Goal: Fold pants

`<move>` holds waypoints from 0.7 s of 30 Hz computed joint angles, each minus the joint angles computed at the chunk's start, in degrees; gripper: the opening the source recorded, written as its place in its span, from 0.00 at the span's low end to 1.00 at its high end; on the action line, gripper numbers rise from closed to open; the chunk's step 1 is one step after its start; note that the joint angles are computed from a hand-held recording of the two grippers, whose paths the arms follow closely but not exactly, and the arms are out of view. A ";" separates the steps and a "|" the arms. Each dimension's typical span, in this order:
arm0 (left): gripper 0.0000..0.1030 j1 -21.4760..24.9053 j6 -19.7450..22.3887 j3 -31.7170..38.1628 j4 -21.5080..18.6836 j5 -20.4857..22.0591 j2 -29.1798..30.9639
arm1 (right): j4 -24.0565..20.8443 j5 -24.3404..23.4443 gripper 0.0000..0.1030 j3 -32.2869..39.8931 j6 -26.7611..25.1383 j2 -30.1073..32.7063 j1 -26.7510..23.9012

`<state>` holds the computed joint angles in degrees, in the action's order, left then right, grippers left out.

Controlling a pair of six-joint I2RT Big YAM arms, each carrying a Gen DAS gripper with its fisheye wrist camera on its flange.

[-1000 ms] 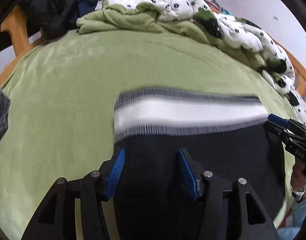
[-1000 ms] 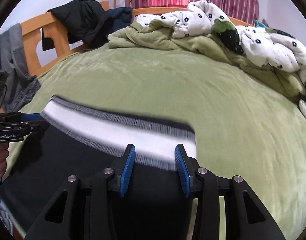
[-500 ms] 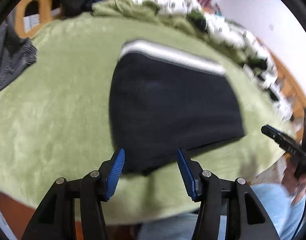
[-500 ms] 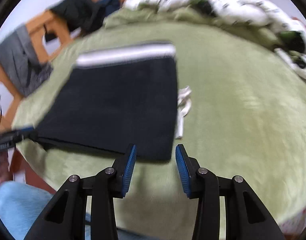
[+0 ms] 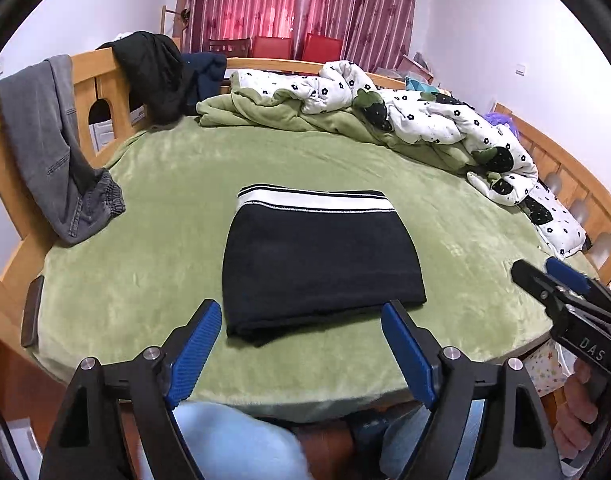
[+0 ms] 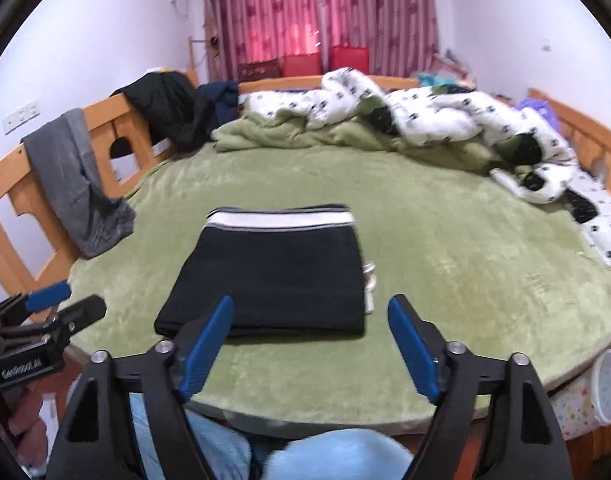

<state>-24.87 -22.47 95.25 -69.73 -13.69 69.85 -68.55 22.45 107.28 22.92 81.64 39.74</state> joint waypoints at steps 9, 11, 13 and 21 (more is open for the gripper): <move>0.79 -2.91 -0.67 1.15 -2.51 -3.43 -0.02 | -1.40 2.84 0.88 -0.12 0.25 -1.88 0.49; 0.79 -3.53 -1.39 0.85 -2.58 -4.44 -0.07 | -1.40 3.14 0.88 -0.22 0.15 -1.92 0.48; 0.79 -3.84 -2.04 0.74 -3.04 -5.32 0.02 | -1.57 3.95 0.88 -0.59 0.16 -2.03 0.31; 0.79 -4.68 -2.95 0.92 -4.22 -6.97 0.52 | -1.18 2.27 0.88 -2.11 0.93 -2.69 -1.19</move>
